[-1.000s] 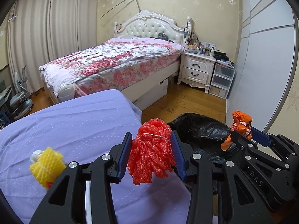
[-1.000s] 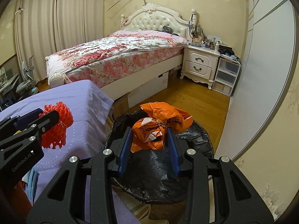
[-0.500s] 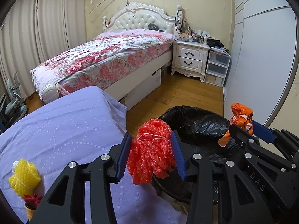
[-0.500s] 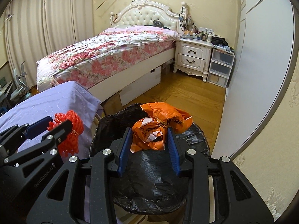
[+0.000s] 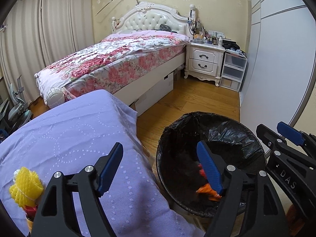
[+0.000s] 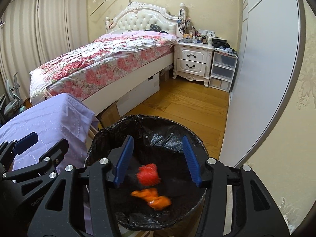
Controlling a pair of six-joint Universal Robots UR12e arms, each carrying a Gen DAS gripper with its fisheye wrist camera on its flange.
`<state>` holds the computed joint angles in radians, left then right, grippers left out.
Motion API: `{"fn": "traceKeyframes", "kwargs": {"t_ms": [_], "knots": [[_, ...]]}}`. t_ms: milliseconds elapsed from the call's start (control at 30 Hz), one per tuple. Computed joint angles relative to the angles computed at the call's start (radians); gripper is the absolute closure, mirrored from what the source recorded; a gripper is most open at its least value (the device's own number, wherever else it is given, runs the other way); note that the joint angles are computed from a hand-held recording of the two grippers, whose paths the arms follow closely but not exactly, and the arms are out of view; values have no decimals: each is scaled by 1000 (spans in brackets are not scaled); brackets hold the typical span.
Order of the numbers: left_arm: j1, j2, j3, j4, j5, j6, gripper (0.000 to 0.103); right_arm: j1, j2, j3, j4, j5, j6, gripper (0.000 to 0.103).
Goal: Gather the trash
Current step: 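Move both tools back to the trash pile on the table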
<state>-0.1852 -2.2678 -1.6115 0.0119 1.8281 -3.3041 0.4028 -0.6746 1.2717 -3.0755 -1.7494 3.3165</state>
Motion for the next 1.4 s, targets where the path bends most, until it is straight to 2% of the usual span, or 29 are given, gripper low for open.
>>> {"fn": "traceKeyframes", "kwargs": {"t_ms": [267, 667, 933, 1167, 1400], "knots": [[8, 34, -41, 13, 5, -15, 28, 6, -19, 26, -15, 9, -3, 45], [32, 125, -178, 43, 68, -61, 28, 30, -55, 83, -20, 95, -26, 44], [71, 203, -293, 69, 129, -124, 28, 66, -62, 87, -30, 152, -85, 44], [85, 255, -383, 84, 182, -167, 28, 91, -82, 120, -32, 204, -131, 44], [94, 302, -466, 85, 184, -224, 28, 113, -112, 179, -40, 221, -172, 44]]}}
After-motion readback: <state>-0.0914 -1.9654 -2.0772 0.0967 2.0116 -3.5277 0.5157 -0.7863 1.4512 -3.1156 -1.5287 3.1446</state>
